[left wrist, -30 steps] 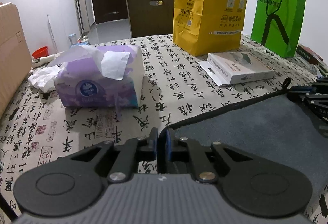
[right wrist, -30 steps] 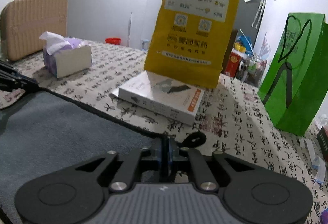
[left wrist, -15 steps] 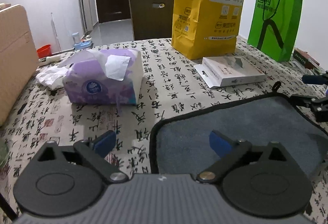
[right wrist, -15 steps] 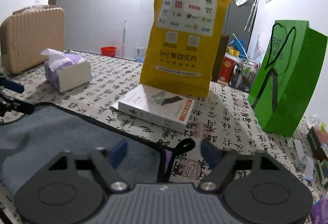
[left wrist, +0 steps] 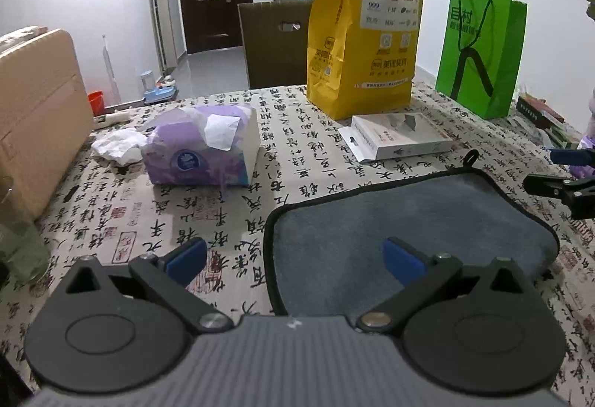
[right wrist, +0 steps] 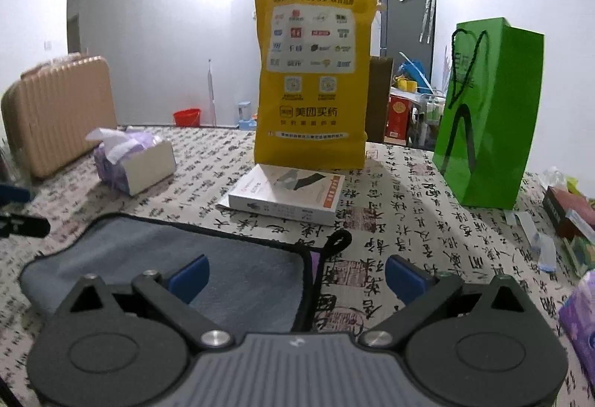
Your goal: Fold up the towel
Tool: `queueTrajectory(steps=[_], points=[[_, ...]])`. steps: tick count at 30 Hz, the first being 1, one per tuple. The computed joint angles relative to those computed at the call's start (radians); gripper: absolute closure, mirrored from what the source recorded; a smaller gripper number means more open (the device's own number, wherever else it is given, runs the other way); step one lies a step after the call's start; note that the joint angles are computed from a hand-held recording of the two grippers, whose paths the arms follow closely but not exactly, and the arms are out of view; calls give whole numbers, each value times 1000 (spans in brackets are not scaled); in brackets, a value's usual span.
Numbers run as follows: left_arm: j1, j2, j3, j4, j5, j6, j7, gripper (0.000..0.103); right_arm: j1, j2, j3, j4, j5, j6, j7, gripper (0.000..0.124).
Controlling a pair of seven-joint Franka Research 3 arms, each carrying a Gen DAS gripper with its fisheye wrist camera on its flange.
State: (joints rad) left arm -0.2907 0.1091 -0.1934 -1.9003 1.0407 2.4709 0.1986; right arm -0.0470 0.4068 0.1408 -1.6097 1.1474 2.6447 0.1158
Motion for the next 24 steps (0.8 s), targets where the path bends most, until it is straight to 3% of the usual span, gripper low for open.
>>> queueTrajectory(steps=[10, 24], points=[[-22, -71, -35, -41, 39, -69, -67, 0, 4, -140, -33, -135, 114, -32, -92, 21], [-25, -167, -91, -132, 44, -92, -130, 0, 57, -275, -107, -280, 213, -51, -160, 21]])
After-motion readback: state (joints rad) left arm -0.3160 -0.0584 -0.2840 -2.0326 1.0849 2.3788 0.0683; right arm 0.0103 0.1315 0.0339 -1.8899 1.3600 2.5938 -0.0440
